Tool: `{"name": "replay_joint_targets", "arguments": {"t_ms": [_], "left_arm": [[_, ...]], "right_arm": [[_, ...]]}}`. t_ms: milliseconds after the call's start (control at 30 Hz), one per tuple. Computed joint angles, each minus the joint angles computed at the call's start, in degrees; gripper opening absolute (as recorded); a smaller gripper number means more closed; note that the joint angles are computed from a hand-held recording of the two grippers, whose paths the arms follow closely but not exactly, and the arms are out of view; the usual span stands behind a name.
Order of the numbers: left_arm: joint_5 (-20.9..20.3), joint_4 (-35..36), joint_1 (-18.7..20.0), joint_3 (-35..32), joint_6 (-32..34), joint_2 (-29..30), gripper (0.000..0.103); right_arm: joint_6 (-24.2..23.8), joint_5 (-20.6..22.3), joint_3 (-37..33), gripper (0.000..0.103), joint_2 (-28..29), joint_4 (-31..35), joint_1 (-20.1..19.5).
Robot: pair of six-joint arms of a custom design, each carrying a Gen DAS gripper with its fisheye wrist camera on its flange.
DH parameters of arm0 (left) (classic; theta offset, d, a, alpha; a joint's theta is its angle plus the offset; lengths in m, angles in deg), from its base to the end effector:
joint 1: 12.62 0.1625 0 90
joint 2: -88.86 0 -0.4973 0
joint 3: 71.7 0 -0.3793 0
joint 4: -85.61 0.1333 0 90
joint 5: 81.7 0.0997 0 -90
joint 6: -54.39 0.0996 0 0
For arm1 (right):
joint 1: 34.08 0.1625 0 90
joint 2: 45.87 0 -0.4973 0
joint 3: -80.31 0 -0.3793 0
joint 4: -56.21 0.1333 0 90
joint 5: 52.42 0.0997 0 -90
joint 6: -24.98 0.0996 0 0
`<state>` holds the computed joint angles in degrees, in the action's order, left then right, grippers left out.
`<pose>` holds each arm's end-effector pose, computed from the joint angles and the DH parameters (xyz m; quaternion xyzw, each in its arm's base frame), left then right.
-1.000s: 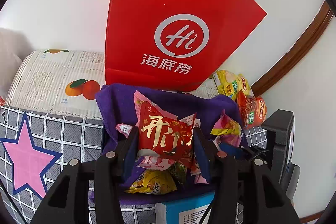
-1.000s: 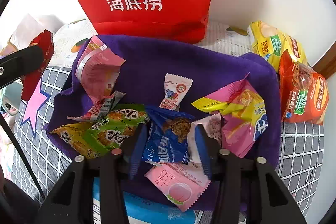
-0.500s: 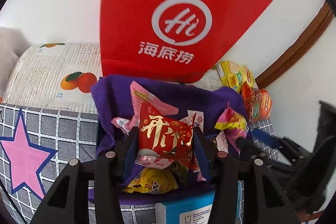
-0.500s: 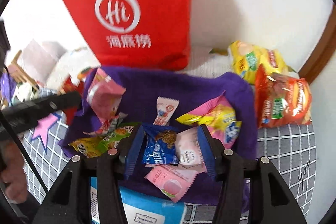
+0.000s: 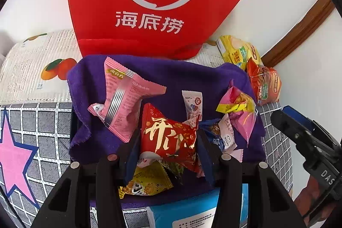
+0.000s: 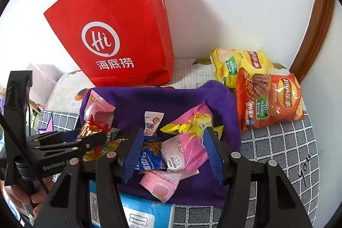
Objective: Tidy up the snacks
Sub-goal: 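Open both tools to release the packets onto the purple towel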
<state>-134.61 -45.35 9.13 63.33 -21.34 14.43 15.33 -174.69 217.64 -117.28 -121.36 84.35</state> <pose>-0.2877 -0.3230 0.2028 -0.0068 0.9357 -0.2480 0.2507 0.2785 -0.3462 0.2461 0.2585 -0.9089 0.2225 0.2399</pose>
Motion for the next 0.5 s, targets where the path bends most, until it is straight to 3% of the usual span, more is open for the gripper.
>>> {"name": "replay_joint_targets", "arguments": {"t_ms": [500], "left_arm": [[0.6, -0.6, 0.3, -0.4, 1.8, 1.6, 0.05]], "right_arm": [[-1.0, -1.6, 0.0, 0.058, 1.3, -0.7, 0.9]]}}
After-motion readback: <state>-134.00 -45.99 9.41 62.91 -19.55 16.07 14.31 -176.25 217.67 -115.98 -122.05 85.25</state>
